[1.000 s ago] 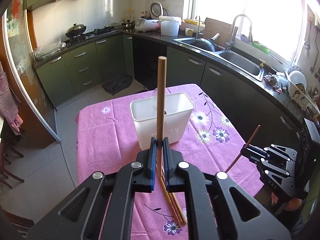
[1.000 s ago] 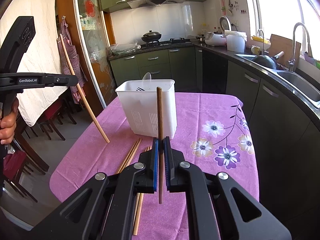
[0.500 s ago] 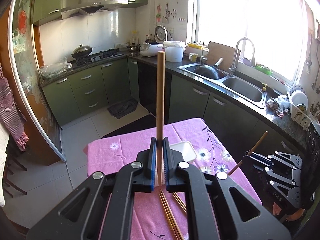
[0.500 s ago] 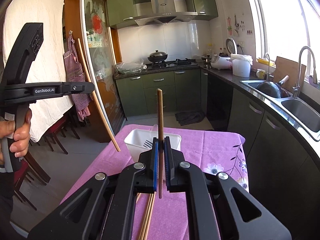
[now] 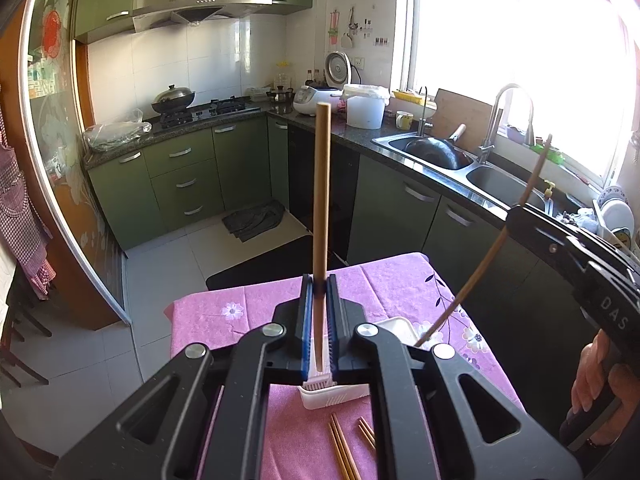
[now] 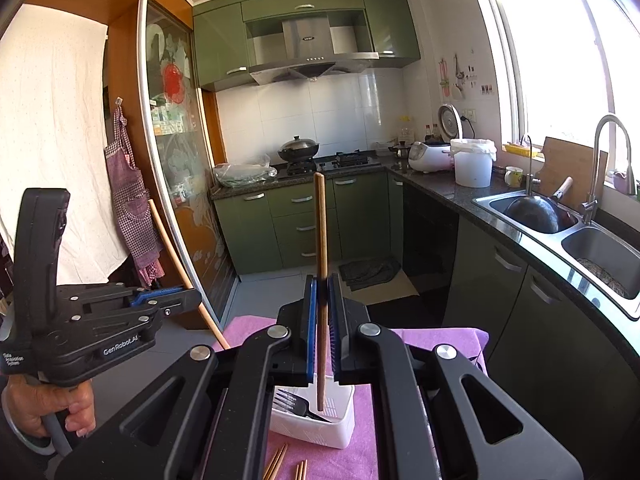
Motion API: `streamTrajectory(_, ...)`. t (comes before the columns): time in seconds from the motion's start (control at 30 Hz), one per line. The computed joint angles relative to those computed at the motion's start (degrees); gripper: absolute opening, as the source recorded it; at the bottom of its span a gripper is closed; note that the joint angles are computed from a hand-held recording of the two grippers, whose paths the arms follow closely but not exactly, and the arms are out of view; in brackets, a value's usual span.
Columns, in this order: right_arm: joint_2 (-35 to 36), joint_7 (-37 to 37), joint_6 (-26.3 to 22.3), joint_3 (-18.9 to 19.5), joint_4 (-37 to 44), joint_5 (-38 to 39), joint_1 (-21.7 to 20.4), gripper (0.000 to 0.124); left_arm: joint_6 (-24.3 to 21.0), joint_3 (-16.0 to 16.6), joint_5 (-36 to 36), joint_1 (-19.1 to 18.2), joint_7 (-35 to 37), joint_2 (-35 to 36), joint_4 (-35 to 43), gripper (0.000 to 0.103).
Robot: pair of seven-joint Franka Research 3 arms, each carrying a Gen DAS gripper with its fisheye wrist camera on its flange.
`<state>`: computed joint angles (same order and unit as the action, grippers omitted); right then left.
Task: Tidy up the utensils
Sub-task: 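Open the left tool over the holder while the right tool releases its chopstick inside, then move the open left tool back toward the remaining wooden chopsticks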
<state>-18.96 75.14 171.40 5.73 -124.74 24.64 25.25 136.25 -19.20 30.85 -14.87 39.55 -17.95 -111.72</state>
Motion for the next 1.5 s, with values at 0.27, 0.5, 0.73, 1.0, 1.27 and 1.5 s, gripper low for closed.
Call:
streamTrajectory(0.27,7.93,-0.03,-1.31,0.11,2.27,-0.06,-0.48,0.007,1.36,1.39,-2.95,-0.54,0.51,1.42,-3.66,0.007)
streamTrajectory(0.5,7.69,-2.84,-0.01,0.06,0.25,1.92,0.11,0.007,1.51,1.51,-3.85,-0.68,0.88,0.16,-5.78,0.008)
streamTrajectory(0.73,2.95,-6.13,0.16,-1.45,-3.43,5.39,2.30,0.008,1.54,1.12,-5.02,-1.42,1.63,-3.52,-7.80,0.010)
streamTrajectory(1.0,-6.37,-7.75,-2.62,-2.56,-14.80,5.73,2.43,0.012,0.64,2.13,-12.91,-5.57,3.56,-9.45,-15.94,0.019)
streamTrajectory(1.27,-8.06,-9.45,-5.18,-4.61,-25.50,7.43,3.02,0.014,3.83,4.19,-25.06,-10.40,6.06,-7.81,-24.97,0.019)
streamTrajectory(1.5,-5.61,-13.05,-5.18,-6.78,-27.53,12.17,4.66,0.014,4.84,4.44,-30.72,-10.59,7.13,-0.73,-25.40,0.019)
